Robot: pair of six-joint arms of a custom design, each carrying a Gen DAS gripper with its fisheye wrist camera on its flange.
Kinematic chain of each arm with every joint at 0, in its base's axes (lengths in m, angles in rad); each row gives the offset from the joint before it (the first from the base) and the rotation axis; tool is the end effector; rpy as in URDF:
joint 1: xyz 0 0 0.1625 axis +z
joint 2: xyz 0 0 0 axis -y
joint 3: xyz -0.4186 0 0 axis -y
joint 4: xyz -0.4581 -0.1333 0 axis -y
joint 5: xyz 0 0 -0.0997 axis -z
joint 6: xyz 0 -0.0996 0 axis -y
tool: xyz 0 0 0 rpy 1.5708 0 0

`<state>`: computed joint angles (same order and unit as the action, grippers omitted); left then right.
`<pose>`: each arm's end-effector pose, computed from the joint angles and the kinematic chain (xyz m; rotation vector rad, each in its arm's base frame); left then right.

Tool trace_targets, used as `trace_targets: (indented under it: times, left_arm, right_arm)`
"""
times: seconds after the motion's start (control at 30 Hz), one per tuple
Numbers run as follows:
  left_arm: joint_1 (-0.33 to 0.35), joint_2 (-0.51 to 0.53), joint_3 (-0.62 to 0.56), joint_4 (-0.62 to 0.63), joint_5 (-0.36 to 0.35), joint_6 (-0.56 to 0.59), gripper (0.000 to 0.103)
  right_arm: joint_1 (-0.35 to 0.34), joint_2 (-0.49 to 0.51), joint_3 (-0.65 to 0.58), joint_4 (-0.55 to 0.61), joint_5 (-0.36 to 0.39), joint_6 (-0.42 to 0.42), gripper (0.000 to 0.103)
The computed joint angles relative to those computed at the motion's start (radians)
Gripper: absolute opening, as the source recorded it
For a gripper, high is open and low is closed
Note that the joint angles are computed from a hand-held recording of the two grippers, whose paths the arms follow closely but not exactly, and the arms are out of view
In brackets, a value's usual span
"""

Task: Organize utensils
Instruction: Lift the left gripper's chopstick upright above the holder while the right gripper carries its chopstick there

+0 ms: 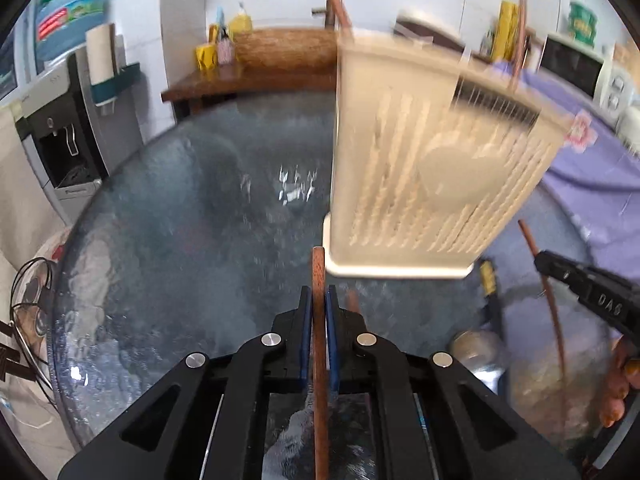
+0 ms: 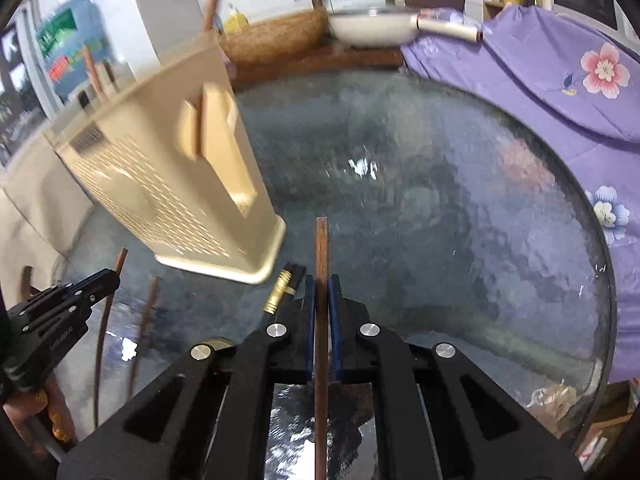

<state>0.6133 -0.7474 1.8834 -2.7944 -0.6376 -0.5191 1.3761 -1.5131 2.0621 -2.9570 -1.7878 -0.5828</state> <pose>-0.3715 -0.5224 -0.0188 0.4626 2.3161 -0.8770 0.0026 -0.5651 0.3503 0.3603 -2.4564 0.9185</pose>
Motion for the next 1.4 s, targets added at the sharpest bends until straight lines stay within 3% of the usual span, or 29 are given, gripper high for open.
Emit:
trace_targets:
  times: [0.2,0.53,0.7,1.1,1.4]
  left_arm:
    - [-0.065,-0.067,0.070,-0.186,0.022,0.072,0.007]
    - [-0.148,-0.151,0.125,-0.267,0.027,0.118,0.007]
    - [-0.170,-0.181,0.148,-0.281,0.020,0.138,0.007]
    - [-0.191,-0.187,0.153,-0.297,0.042,0.159,0.007]
    - [-0.202,-0.179,0.096,-0.374,0.054,0.267,0.007]
  right_arm:
    - [-0.003,-0.121,0.052,0.000,0.146,-0.031,0.007]
    - [-0.009,-0.344,0.125,0.122,0.341,-0.124,0.007]
    - [-0.011,-0.387,0.127,0.198,0.370,-0.156,0.007]
    - [0.011,-0.398,0.123,0.213,0.363,-0.181,0.007]
    - [0.066,-0.388,0.061,0.276,0.386,-0.175,0.007]
